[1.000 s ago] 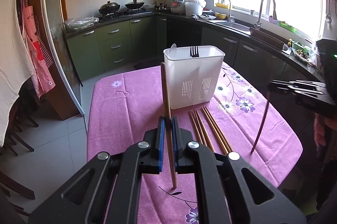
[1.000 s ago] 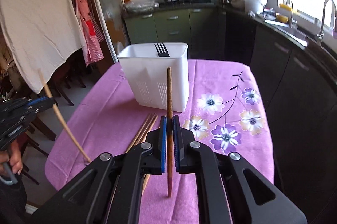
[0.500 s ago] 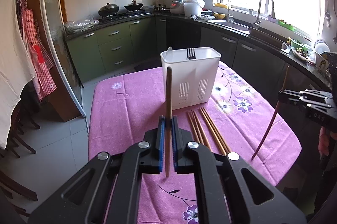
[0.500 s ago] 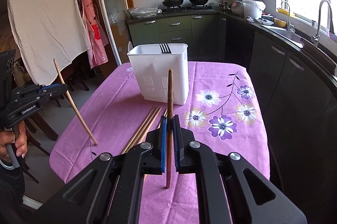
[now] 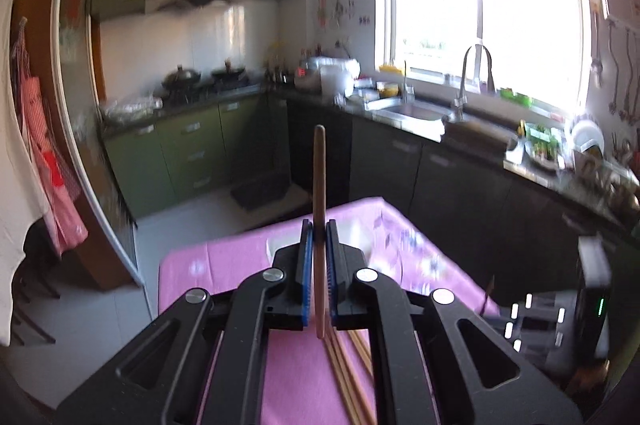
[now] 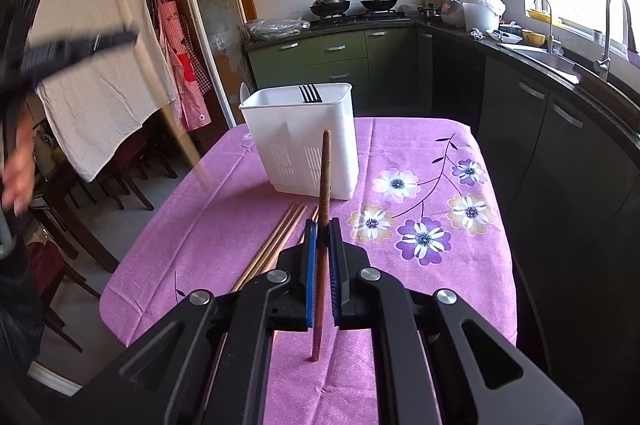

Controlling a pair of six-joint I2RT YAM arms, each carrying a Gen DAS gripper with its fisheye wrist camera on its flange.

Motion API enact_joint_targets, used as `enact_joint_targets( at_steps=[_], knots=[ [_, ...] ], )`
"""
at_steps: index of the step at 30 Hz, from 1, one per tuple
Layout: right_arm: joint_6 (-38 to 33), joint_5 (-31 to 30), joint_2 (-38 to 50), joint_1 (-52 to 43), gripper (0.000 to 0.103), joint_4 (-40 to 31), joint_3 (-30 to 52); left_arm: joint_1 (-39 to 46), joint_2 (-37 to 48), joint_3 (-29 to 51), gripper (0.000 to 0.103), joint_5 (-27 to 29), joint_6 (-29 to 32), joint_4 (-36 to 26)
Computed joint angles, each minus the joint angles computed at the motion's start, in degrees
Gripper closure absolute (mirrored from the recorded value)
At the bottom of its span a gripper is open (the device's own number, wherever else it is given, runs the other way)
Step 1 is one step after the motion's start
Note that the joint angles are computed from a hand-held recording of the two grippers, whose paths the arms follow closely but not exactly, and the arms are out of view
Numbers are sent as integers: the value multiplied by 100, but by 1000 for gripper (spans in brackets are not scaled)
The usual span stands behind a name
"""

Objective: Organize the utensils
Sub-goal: 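Drop chopsticks into the caddy with the left gripper while the right gripper does likewise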

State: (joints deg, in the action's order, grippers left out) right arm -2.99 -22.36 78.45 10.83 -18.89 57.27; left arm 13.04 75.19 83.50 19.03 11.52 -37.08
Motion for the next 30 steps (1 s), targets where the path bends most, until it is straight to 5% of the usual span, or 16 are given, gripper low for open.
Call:
enact_joint_targets(
  at_steps=[8, 15, 26, 30],
  knots=[
    [-73, -245, 40, -122, 96, -50, 14, -562, 1175, 1247, 97, -865, -444, 662],
    [-98, -419, 169, -271, 96, -96, 117, -681, 2126, 1501, 97, -1326, -568, 771],
    [-103, -813, 483, -335, 96, -517, 896, -330, 3434, 2520, 96, -943, -753, -239],
    [-24, -1038, 652, -318, 96, -755, 1463, -209, 3241, 2346, 84, -850, -722, -137]
  ],
)
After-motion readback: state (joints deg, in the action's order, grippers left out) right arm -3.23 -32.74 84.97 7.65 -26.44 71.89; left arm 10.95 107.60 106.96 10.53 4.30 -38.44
